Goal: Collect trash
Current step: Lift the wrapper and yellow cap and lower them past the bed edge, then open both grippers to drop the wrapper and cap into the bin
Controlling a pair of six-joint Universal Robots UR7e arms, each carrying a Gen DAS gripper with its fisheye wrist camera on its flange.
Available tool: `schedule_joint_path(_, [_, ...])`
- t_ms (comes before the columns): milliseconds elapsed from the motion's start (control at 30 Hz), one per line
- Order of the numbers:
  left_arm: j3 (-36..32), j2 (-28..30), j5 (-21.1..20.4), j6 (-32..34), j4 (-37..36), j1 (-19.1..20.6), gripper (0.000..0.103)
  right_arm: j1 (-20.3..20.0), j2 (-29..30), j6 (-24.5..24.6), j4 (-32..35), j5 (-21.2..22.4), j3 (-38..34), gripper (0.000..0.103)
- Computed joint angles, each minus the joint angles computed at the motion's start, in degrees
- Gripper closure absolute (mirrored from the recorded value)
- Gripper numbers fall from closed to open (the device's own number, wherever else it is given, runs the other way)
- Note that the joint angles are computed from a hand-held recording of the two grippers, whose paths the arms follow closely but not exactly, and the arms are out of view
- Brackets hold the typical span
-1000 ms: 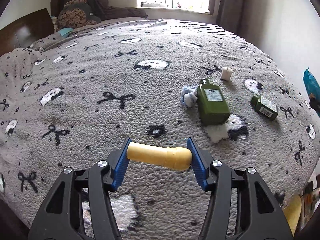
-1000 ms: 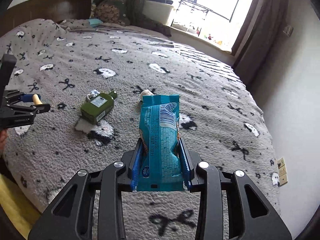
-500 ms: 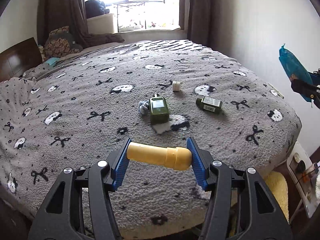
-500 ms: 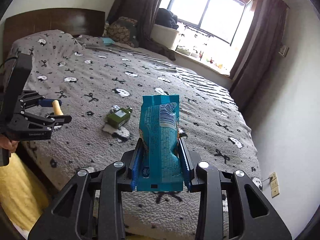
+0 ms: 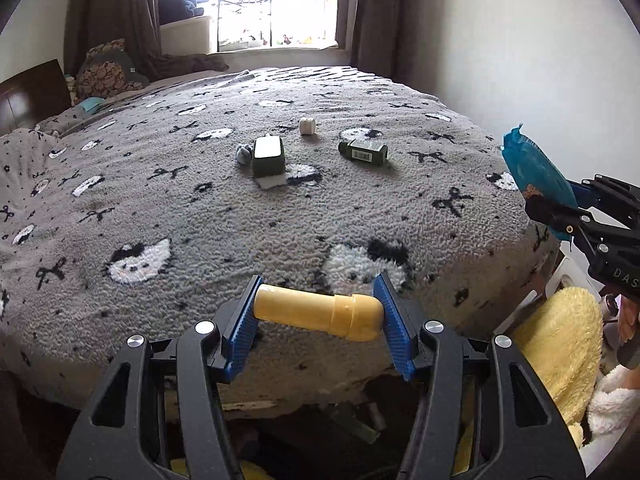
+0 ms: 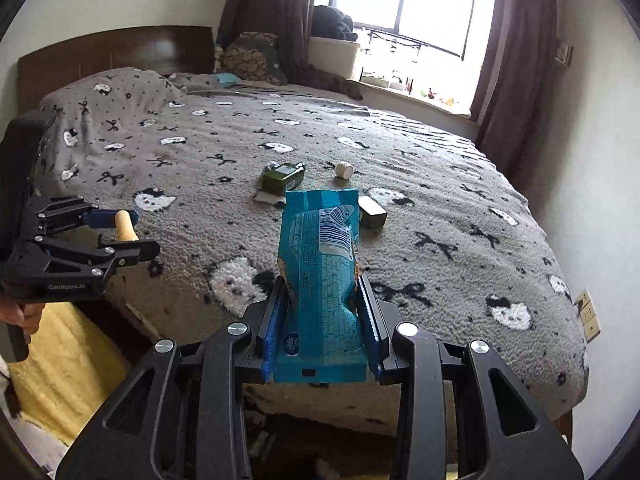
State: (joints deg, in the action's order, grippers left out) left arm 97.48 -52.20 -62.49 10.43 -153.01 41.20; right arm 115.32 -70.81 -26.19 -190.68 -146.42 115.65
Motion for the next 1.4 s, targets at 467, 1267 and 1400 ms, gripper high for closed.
schedule_joint_path(467, [7.9,-1.3,-0.2,-6.9,4.9,2.2,0.050,-4.4,-0.7,15.2,7.2,3.9,7.7,0.068])
schedule_joint_path(1267, [8.3,5.1,-2.8,-12.7,17.3,8.2,0.050,-15.3,2.0,27.5,21.5,14.1,10.9,0.068])
schedule_joint_path(1400, [8.0,5.8,-3.7,-12.4,18.2,8.5,0.049,-17.6,1.8,28.8,23.9,18.5,11.3,0.068])
